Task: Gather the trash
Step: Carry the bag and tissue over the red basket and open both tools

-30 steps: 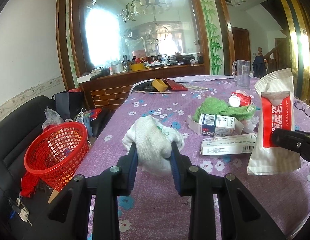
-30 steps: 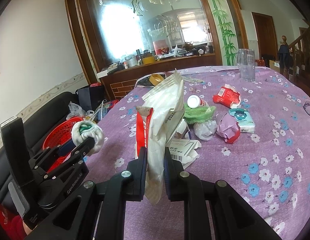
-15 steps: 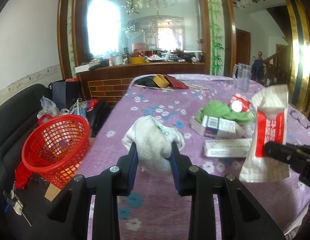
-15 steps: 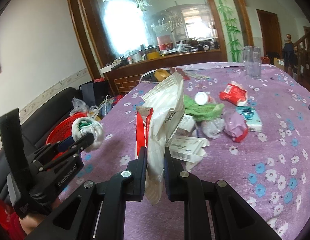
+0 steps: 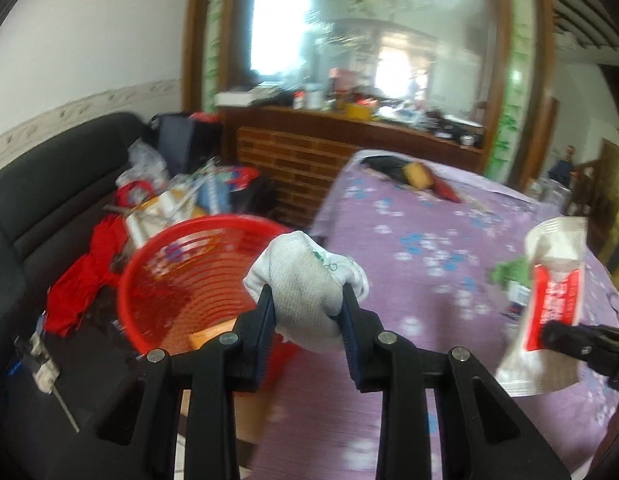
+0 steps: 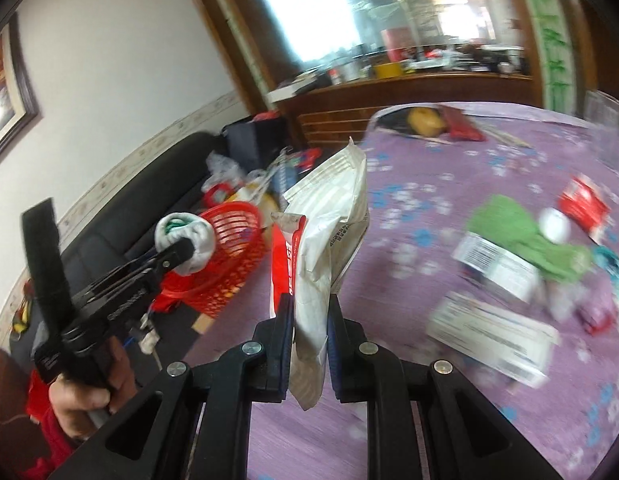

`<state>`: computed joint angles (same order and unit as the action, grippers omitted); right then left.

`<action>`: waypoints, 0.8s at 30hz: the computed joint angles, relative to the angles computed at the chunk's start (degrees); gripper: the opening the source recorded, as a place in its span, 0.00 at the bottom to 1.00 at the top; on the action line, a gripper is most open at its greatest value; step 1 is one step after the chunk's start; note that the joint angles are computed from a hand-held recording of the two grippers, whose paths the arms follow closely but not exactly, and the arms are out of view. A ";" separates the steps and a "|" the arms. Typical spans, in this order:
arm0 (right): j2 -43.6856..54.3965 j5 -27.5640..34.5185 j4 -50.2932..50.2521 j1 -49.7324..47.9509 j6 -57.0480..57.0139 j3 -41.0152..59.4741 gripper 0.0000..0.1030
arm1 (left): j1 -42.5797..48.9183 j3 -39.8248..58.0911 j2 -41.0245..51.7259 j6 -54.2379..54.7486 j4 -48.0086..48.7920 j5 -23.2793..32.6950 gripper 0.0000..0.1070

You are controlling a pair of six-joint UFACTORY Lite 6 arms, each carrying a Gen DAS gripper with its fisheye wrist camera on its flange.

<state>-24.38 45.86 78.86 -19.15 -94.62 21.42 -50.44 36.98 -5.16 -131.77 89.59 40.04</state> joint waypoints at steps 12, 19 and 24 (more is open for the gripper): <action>23.98 -24.21 15.64 37.96 3.13 22.87 0.17 | 26.07 -3.60 -2.13 2.70 10.32 -17.98 0.28; 40.51 -28.81 8.94 45.51 14.38 39.66 0.18 | 28.19 -3.92 -1.72 -2.35 16.39 -18.02 0.61; 42.29 -28.81 11.67 44.61 12.29 41.03 0.31 | 27.77 -4.94 -3.55 -4.60 17.31 -17.03 0.65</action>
